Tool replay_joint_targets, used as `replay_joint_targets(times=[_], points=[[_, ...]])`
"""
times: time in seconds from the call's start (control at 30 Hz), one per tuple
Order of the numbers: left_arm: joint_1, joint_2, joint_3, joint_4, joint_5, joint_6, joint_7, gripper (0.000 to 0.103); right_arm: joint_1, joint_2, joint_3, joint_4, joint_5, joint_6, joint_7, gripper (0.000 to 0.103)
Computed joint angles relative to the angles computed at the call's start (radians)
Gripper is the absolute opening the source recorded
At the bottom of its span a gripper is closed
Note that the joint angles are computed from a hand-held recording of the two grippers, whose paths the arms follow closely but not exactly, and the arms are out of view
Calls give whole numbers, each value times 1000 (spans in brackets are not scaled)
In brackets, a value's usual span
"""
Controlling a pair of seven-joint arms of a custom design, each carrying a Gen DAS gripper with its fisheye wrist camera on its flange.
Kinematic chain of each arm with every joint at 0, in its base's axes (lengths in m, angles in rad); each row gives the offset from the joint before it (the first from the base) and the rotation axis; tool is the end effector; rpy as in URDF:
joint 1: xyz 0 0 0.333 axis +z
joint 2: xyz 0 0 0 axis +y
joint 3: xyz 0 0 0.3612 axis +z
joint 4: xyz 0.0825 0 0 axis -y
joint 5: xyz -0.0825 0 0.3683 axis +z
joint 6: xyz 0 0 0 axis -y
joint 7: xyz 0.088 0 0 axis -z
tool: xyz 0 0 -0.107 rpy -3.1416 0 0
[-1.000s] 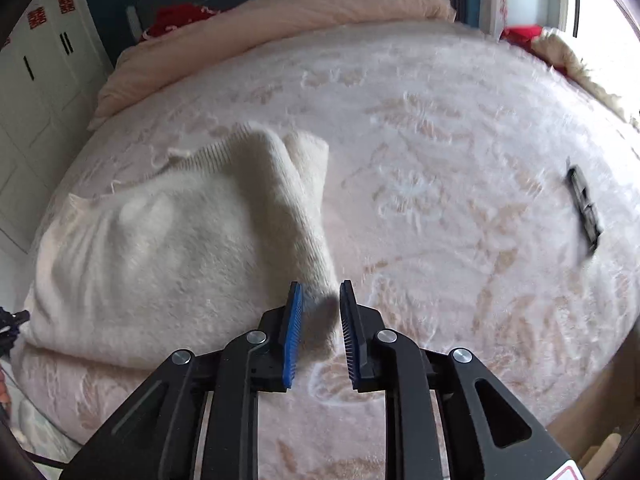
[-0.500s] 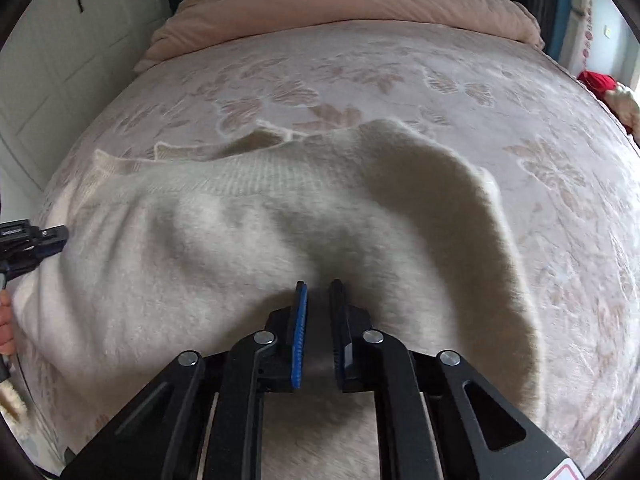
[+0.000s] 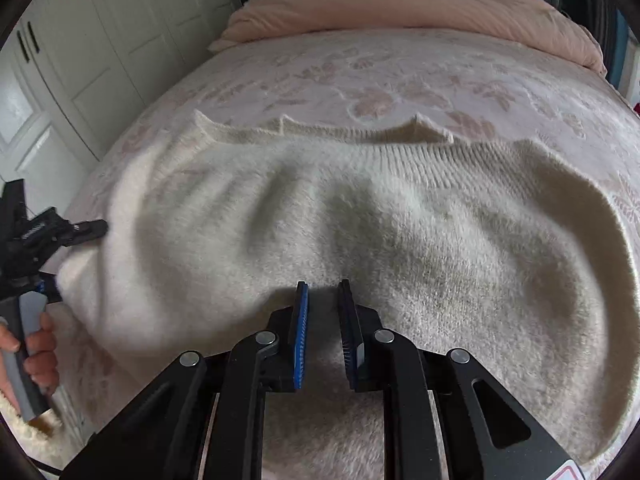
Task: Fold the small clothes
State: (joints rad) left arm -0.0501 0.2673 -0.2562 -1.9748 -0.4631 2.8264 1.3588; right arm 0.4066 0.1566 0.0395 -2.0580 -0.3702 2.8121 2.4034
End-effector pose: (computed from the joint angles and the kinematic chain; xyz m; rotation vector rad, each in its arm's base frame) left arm 0.6235 -0.1591 0.4538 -2.4236 1.7238 -1.0114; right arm 0.5458 0.2792 0.4804 -1.7427 1.8777 -0.3943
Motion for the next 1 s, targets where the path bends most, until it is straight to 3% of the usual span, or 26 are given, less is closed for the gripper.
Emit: replay_joint_targets(times=[0.07,0.13,0.2,0.27,0.4,0.47,0.53,0.6,0.7,0.8,0.83,0.87,0.9,0.93,1.0], points=[[-15,19,8,30,32,-28,-17,83,-9,9,-8,-34,13,92,21,9],[38,22,-47,62,-54,-87,69,21,-28,11,8,-39,81,110,-20,9],[76,14,-84,88,-200,-126,140,15,-19,10,4,-28,83,89,-39,10],[97,-27,-133,107,-348,-119,281,14,-10,-1,-4,-37,64,90,-45,10],[9,-55,-152,220,-361,-151,385,14,-17,-78,-7,-134,61,181,-35,11],[-47,-34,-155,290,-336,-187,399,14,-22,-161,-19,-212,-69,213,81,11],[-110,8,-163,369,-316,-232,405,14,-78,-270,13,-302,-216,221,230,15],[-187,64,-158,442,-263,-258,380,14,-150,-395,67,-395,-289,190,320,16],[-321,180,-131,550,-86,-288,289,23,-189,-542,98,-503,-250,103,309,17],[-459,276,-38,624,171,-372,116,25,-198,-650,92,-593,-174,49,271,23],[-465,275,-34,611,194,-406,64,26,-200,-680,91,-610,-151,28,257,28],[-436,250,-62,563,148,-384,74,28,-206,-704,94,-620,-135,19,244,32],[-407,207,-87,490,127,-318,79,37,-212,-725,96,-628,-123,20,228,45],[-402,149,-79,412,140,-248,65,59,-229,-742,108,-631,-119,26,222,57],[-407,44,-37,281,209,-122,-6,77,-256,-747,113,-646,-97,116,224,64]])
